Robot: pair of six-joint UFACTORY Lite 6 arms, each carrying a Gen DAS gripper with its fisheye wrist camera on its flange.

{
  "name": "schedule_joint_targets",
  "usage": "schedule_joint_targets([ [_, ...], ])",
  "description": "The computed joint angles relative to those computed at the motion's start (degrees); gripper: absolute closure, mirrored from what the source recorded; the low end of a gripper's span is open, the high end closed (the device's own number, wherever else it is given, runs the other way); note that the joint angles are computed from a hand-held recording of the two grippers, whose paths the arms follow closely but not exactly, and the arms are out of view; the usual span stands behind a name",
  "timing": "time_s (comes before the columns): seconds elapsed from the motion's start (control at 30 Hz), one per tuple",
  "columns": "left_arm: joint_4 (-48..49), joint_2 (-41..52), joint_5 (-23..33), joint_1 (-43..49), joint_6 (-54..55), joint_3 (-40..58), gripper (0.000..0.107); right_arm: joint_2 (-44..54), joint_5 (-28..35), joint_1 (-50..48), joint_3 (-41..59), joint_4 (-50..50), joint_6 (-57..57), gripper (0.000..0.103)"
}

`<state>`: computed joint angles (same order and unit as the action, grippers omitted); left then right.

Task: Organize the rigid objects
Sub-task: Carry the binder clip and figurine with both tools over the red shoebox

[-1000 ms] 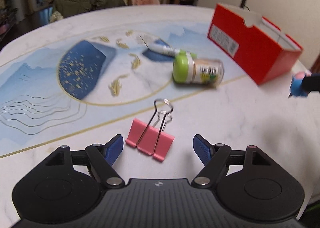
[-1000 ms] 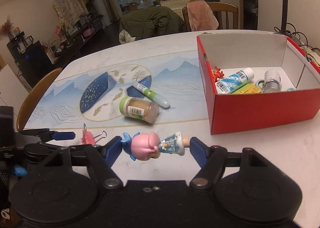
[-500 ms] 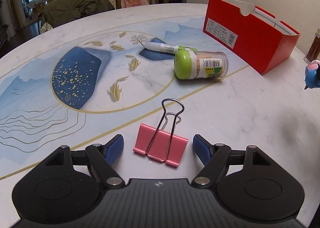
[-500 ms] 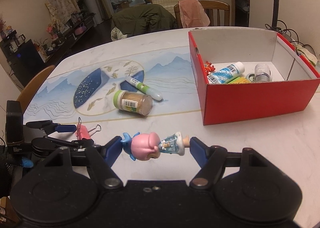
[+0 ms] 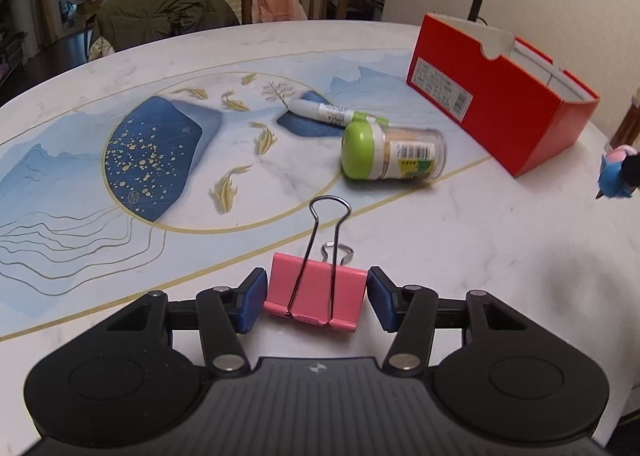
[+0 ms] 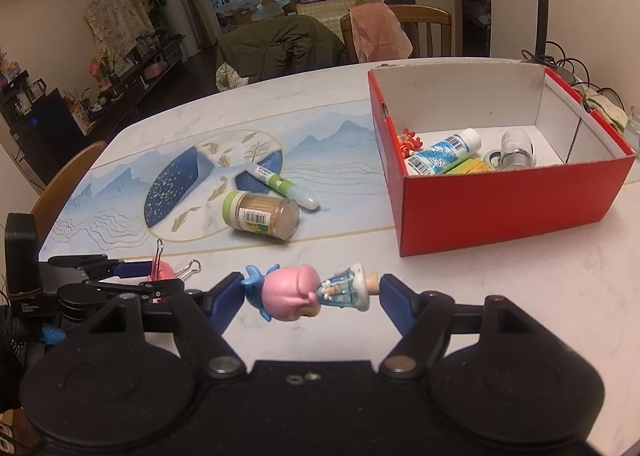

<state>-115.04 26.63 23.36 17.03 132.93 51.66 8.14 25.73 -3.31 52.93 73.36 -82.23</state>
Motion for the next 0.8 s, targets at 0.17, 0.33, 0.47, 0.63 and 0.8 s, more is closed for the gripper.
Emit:
schedule_joint_targets([
  [0.17, 1.97, -4.75, -0.04, -2.26, -5.93, -1.52, 0.055, 1.19, 2.11, -1.78, 2.46, -0.52, -0.55, 0.030],
  [0.33, 4.11, -9.43, -1.93, -6.12, -14.12, -1.58, 0.055, 3.35, 5.04, -4.32, 6.17, -1.49, -1.18, 0.030],
  [0.47, 5.71, -13.28, -3.98, -10.69, -20.04, -0.71, 0.055, 5.73, 7.85, -6.77, 10.32, -3.05, -1.23, 0.030],
  [0.63, 9.36, -14.78, -8.95, -17.73, -29.22, 3.91, 0.055, 9.77, 11.69, -10.06, 16.97, -5.01, -1.27, 0.030],
  [0.8, 18.55, -12.16, -14.25, -24.64, -43.20, 11.19, 0.055, 14.79, 15.88, -13.78, 24.79, -6.69, -1.44, 0.030],
])
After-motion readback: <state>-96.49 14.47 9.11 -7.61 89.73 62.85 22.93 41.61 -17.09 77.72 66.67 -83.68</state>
